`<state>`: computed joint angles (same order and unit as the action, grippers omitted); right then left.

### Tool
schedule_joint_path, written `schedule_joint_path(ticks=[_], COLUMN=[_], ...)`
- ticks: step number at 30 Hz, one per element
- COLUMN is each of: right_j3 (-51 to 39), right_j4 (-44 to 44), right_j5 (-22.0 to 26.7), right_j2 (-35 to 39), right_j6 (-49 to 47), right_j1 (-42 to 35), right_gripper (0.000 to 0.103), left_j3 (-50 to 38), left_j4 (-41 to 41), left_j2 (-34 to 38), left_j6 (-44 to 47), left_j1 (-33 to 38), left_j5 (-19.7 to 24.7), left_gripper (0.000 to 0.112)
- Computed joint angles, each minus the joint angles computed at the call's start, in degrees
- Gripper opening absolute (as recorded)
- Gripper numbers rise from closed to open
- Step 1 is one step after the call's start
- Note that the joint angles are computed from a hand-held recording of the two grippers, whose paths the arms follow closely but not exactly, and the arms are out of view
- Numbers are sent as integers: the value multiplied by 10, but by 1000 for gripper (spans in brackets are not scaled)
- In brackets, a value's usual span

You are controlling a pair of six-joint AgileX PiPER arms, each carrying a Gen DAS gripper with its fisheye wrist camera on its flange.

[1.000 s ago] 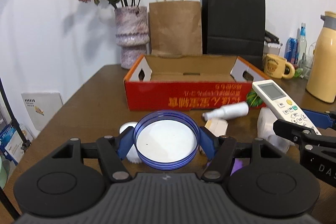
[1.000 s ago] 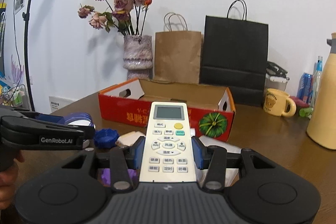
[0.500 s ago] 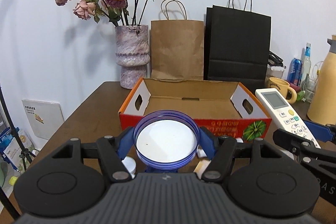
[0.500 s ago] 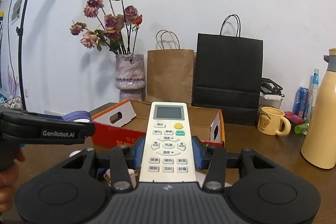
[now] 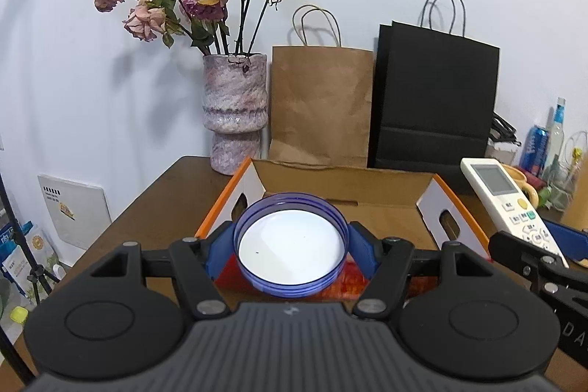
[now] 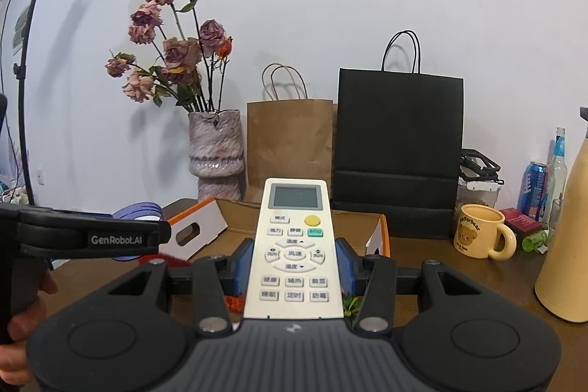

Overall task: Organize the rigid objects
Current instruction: 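Carry remote and lid into the cardboard box and open both grippers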

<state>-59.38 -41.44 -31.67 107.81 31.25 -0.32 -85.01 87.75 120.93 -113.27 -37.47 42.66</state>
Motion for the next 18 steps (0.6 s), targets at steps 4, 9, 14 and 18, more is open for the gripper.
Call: schedule_joint_path(ticks=[4, 9, 14, 18], right_j3=[-61, -152, -242, -317], right_j4=[-21, -61, -119, -208], right_j5=[24, 64, 101, 130], right_j2=[38, 90, 140, 178], right_j6=[37, 97, 167, 262], right_j1=[7, 19, 28, 33], right_gripper=[45, 45, 45, 45], left_j3=[-61, -132, -209, -286], left_j4=[-29, -58, -99, -147], left_j2=[31, 70, 112, 152], left_j6=[38, 80, 140, 205], left_j1=[20, 41, 59, 73], left_j5=[-8, -15, -13, -10], left_gripper=[68, 68, 68, 68])
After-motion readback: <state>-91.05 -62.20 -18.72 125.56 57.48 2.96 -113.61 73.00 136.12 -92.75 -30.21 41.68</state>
